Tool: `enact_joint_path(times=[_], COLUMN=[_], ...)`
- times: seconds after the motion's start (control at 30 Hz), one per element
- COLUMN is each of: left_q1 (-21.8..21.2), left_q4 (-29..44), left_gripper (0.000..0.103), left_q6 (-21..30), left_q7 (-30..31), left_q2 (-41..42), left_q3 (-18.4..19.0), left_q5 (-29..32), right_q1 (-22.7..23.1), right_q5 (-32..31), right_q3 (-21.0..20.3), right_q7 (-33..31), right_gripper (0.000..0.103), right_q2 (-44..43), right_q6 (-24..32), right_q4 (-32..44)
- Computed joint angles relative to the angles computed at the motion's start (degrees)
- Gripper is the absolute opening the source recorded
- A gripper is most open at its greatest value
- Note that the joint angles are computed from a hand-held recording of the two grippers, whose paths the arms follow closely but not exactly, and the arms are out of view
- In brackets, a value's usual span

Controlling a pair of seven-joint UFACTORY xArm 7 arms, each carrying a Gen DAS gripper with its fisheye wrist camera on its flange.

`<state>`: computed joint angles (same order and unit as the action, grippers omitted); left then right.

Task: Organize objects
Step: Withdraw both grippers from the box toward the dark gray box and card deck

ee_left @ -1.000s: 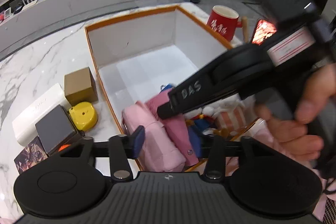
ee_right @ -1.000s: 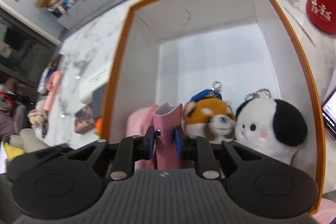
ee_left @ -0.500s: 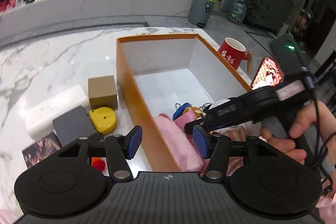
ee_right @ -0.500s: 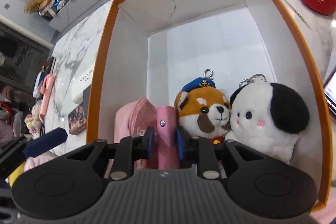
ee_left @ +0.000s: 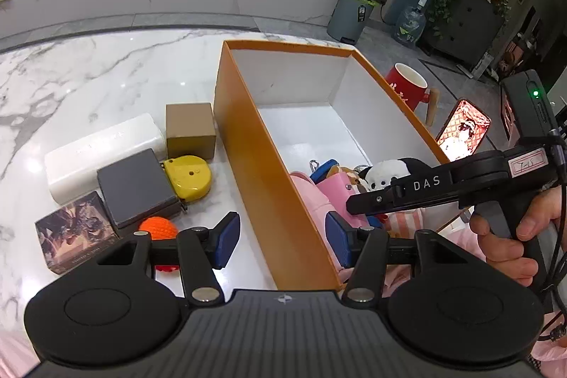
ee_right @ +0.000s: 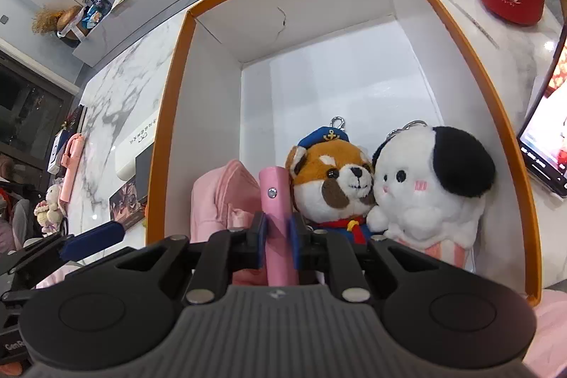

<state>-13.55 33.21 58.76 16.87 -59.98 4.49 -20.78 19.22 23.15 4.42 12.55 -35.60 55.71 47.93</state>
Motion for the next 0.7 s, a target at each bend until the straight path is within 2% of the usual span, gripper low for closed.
enact_joint_path(times=[0.13,0.33,0.5,0.57,0.63,0.7], left_q1=[0.80,2.58,4.61,4.82,5.93,7.12], left_q4=[0.63,3.34,5.66,6.42,6.16,5.52], left_gripper=[0.063,0.062,0.063,0.063,0.063,0.063], left_q6=[0.92,4.19,6.73,7.37,6.58,5.33], left_q7=[1.61,6.51,12.66,16.76,19.73,22.38], left_q2=[-1.84,-3.55,-4.21,-3.98,-3.88,-3.54], left_q3=[1.49,5.06,8.52,10.10,10.35,10.61], left_q5=[1.29,3.84,5.96,6.91,7.89,8.83], right_q1=[-1.20,1.19,5.84,7.70,9.21,9.89], right_q5=[-5.27,-8.92,-8.15,-7.55,-7.16,-7.28], right_q3=[3.29,5.22,5.73,5.99,6.31,7.28], right_q7=[1.50,-0.18,-4.68,-6.07,-7.24,-7.55], right_gripper=[0.021,0.032,0.035,0.047,0.053,0.054], right_q2=[-2.32,-5.37,-6.35,-5.04,-2.87,-0.35], right_q6=[-1.49,-5.14,-12.77,-14.50,-14.86,-14.84], right_q4=[-0.07,1.09,1.49,2.59,4.31,5.99])
